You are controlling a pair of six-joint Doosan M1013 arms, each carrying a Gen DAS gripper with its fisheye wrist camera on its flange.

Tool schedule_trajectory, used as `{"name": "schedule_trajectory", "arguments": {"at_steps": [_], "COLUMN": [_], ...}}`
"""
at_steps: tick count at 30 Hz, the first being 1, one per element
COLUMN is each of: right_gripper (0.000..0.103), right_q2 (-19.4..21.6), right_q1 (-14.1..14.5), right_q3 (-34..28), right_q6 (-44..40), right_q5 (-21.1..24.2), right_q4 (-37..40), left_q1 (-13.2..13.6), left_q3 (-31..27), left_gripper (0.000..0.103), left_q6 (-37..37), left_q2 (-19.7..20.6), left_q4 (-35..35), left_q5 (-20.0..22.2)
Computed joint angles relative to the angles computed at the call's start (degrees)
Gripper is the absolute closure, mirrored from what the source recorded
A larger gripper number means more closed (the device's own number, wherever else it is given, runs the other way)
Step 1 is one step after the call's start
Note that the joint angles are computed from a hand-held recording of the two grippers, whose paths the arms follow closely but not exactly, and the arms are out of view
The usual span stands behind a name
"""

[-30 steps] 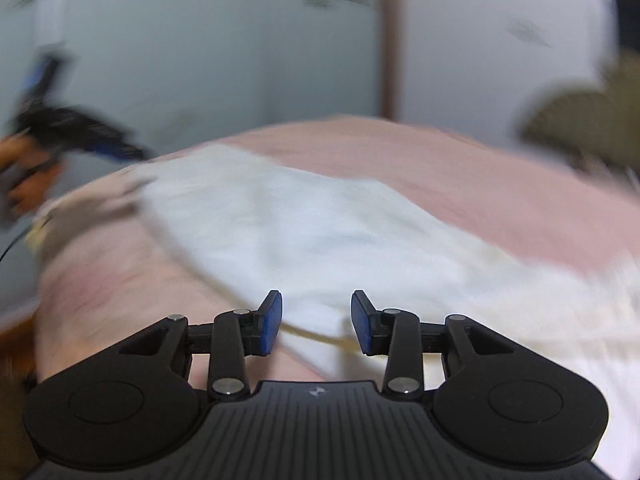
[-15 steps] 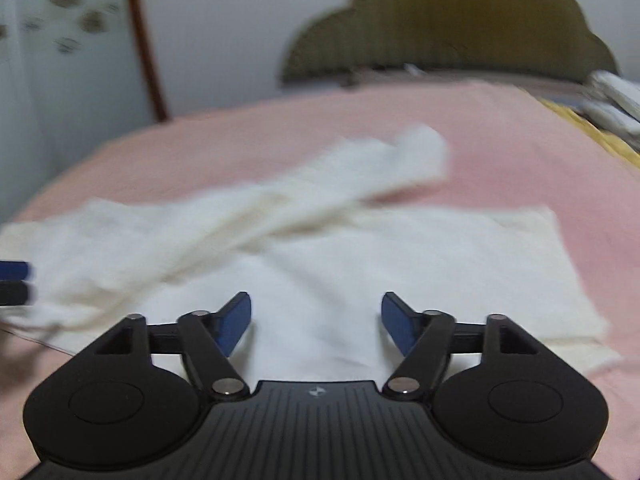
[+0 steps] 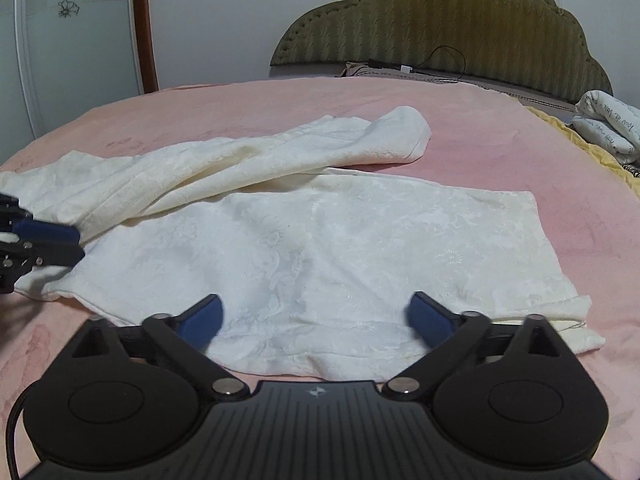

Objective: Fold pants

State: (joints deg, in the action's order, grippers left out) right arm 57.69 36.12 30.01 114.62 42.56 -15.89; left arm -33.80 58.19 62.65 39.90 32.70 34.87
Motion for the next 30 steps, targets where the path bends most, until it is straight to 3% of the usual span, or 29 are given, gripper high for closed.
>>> {"name": "schedule_trajectory", "arguments": {"at_steps": [7,14,19,24,27,30], "right_gripper": [0.0,0.0,0.0,0.0,0.0,0.001], "right_q2": [0.0,0.1,0.1,0.1,-0.4,-1.1], "right_q1": [-0.4,-0.3,-0.3,-0.3,-0.2,-0.5], "right_q3": [0.1,-0.2,-0.1,-0.2,0.8,1.3], "right_q6": [-0.4,-0.4,-0.4,-0.3,2.9,9.0], "right_q5": [-0.4,-0.1,-0.1,0.0,-1.5,-6.8], "right_q4": [1.9,1.6,1.6,1.6,0.0,-0.4], "left_q1": [-0.8,-0.3,-0.6,0.3,0.5,1.1], "left_q3": [3.6,-0.3,-1.1,-4.5,-2.9,1.4], "left_gripper": [0.069,0.07,0.077,0.101,0.102,0.102], "left_q6": [-6.4,3.4,4.4,5.9,4.9,11.1], "left_q2": [-1.9,0.3,1.1,3.3,2.6,0.2], "left_q4": [8.7,-0.3,2.2,-1.4,-1.1,-7.3], "left_q5": [-1.5,2.2,2.5,2.4,-0.6,-8.6]}}
